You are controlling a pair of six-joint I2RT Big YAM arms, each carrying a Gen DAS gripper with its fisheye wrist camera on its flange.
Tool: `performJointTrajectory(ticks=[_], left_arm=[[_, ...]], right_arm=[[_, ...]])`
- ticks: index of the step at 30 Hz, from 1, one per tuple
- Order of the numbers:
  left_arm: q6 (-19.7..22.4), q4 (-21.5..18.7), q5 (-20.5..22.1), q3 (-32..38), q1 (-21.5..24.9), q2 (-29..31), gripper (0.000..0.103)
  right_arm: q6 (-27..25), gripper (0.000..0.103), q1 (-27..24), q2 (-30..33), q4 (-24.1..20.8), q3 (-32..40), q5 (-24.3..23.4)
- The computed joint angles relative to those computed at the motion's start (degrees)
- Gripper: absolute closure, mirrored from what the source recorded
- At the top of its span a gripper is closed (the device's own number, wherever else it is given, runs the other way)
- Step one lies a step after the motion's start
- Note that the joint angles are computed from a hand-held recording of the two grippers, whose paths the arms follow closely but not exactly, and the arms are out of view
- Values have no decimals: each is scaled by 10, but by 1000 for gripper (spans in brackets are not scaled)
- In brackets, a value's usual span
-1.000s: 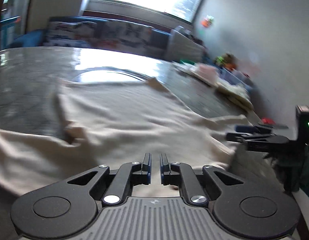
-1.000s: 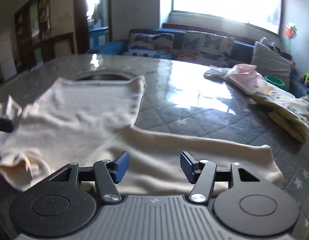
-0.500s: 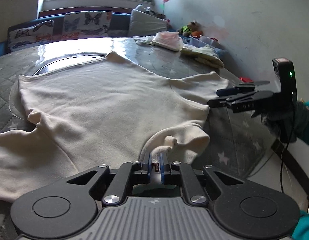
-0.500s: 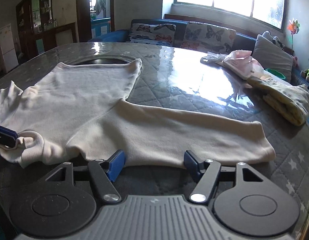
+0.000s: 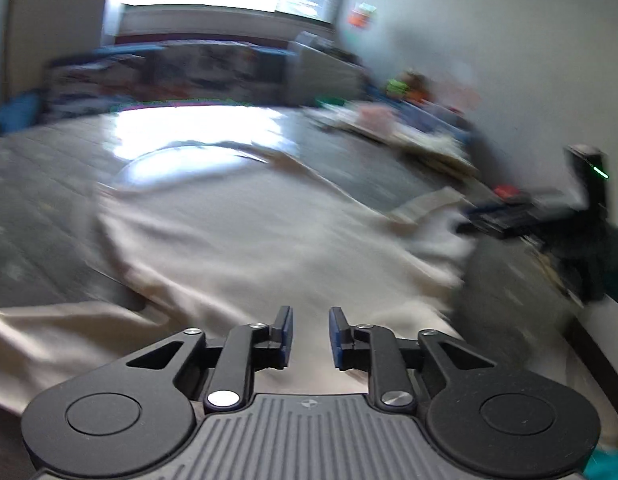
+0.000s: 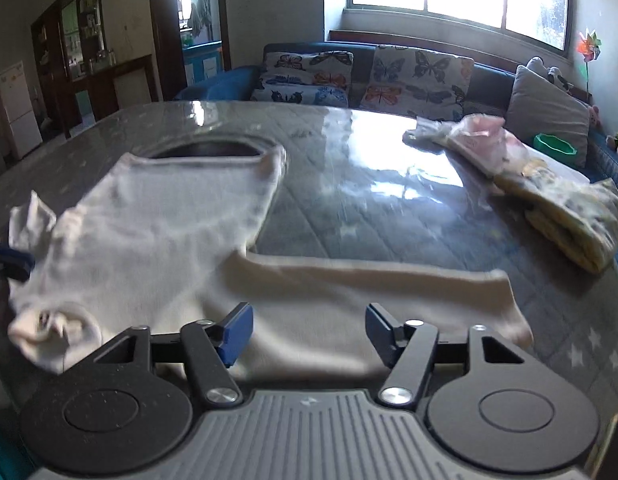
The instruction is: Fold clothes
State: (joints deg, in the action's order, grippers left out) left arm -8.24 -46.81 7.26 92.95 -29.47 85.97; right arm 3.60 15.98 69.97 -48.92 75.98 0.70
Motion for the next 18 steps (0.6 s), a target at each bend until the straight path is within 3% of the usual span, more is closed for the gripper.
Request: performJointTrajectory(ticks=[4,6,9,12,18], left_arm=[[-22,-35,-106,90,27,66,80],[-32,-57,-134,139,41,104,80],[-39,-94,-145,214,57,161,80],[-36,-124,-152,275,67,209,71],[-37,-145,-158,336,69,262,69]], right_arm=[[13,51,1,61,2,60,-19],[24,54,4,97,2,94,-27],[37,57,7,151,-3,152,-37],[46,57,12,204,-9,212,-44],[60,61,20,300,-20,313,-28]])
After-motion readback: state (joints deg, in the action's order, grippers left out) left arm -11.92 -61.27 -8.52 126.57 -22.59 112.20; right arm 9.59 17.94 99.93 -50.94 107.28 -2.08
